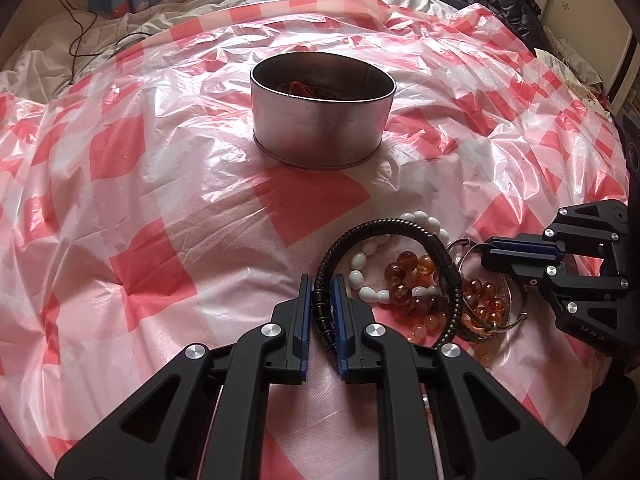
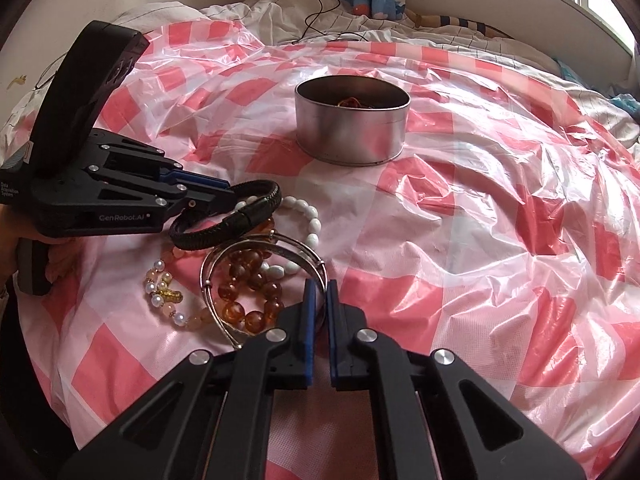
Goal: Organize jewelry
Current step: 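Grasp the black leather bracelet with left tool while right tool grasps a silver bangle, then lift both held bracelets from the pile toward the silver tin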
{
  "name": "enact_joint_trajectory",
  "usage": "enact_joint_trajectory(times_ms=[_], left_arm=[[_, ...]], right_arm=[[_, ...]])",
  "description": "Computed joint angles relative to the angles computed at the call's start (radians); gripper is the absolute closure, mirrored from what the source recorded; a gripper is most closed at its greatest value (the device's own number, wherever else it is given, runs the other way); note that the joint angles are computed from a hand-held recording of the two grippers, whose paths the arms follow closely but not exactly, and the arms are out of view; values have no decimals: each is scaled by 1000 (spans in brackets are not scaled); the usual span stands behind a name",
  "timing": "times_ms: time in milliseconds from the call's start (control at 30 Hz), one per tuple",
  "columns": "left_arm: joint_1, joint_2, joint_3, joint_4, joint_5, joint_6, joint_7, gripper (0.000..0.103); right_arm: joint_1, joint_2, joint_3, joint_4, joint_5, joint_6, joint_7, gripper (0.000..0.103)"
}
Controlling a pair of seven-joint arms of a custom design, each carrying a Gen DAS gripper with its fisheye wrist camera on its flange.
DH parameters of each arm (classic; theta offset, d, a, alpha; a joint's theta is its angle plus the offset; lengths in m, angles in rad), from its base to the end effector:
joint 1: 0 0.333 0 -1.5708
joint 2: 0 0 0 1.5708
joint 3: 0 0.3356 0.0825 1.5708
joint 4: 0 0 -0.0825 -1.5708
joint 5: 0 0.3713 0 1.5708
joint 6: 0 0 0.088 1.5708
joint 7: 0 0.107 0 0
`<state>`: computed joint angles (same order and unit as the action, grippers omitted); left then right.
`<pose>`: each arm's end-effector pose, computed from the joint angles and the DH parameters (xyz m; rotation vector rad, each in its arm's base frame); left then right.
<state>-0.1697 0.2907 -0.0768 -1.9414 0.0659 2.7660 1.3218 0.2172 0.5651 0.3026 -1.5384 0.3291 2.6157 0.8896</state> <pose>0.6297 -0.1572 0.4211 -1.9235 2.0080 -0.6404 0.6659 0.3190 0.4167 -2.3578 0.8621 -0.1918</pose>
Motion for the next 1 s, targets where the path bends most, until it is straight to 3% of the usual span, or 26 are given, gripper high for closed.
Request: enact_joint_trajectory(times_ms=[100,200,367,667,867,1000], left_arm=[[-7,3,4,2,5,1,-7,88],[-23,5,17,5,39,1,-32,90],[-16,5,5,3,20,18,-26,95],[-13,5,4,1,7,26,-27,95],[-3,5,-5,-2,-18,32,-14,95],[0,-1,-7,-9,-38,37,-2,95]], right_arm=[[-11,7,10,9,19,-16,-4,94],[-29,10,29,10,59,-34,-27,83],[-18,-20,19,-40,76,22,-39,83],[-40,-50,47,-102,98,126,-54,97],[-118,-31,113,-54,256,53,-96,99],[-110,-18,86,-7,309,-39,-88,99]])
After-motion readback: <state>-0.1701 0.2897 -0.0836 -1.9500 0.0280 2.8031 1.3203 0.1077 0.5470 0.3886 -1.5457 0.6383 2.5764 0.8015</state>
